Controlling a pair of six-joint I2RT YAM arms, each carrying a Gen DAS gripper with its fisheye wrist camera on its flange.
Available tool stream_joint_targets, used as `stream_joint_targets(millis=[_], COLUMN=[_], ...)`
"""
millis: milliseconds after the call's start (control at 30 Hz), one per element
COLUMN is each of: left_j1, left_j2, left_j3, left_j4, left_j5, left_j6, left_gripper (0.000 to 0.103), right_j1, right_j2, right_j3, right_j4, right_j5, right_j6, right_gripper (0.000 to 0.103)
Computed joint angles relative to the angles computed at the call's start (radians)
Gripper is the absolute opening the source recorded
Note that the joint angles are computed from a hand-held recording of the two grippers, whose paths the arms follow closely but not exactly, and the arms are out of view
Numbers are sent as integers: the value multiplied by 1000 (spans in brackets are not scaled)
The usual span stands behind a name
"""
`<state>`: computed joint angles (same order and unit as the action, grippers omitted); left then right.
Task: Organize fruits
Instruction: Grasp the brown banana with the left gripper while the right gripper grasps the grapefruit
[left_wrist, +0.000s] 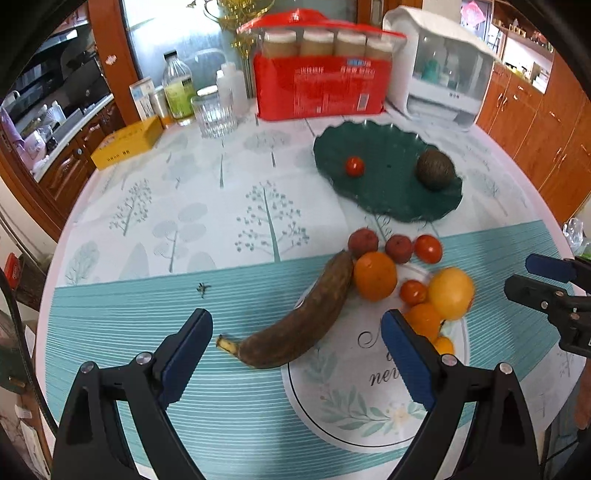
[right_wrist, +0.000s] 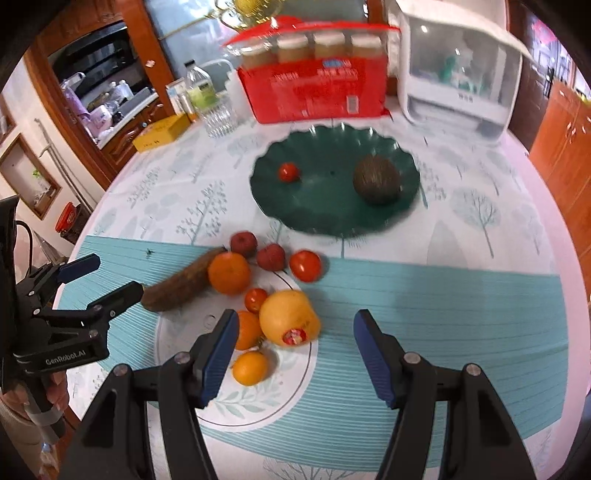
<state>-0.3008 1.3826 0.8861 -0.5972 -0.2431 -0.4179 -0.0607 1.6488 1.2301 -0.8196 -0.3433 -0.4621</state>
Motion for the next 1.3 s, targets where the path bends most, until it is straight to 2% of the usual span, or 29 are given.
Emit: stream_joint_targets(millis=[233,600,867,1300], left_j1=[64,97,111,84], left_j2=[112,230,310,324], left_j3=[-24,-13,5,12], left_j4=[93,161,191,198], left_j5=[61,98,153,123], left_j6=[40,103,123,139], left_gripper=[92,91,72,67], right_j1=[2,37,56,58], right_j2=[56,152,221,313], right_j3=[-26,-11,16,115], right_j4=[29,52,69,8], right_j5=[15,14,-8,-47], right_j6=[16,61,93,121], right_gripper=[65,65,65,65])
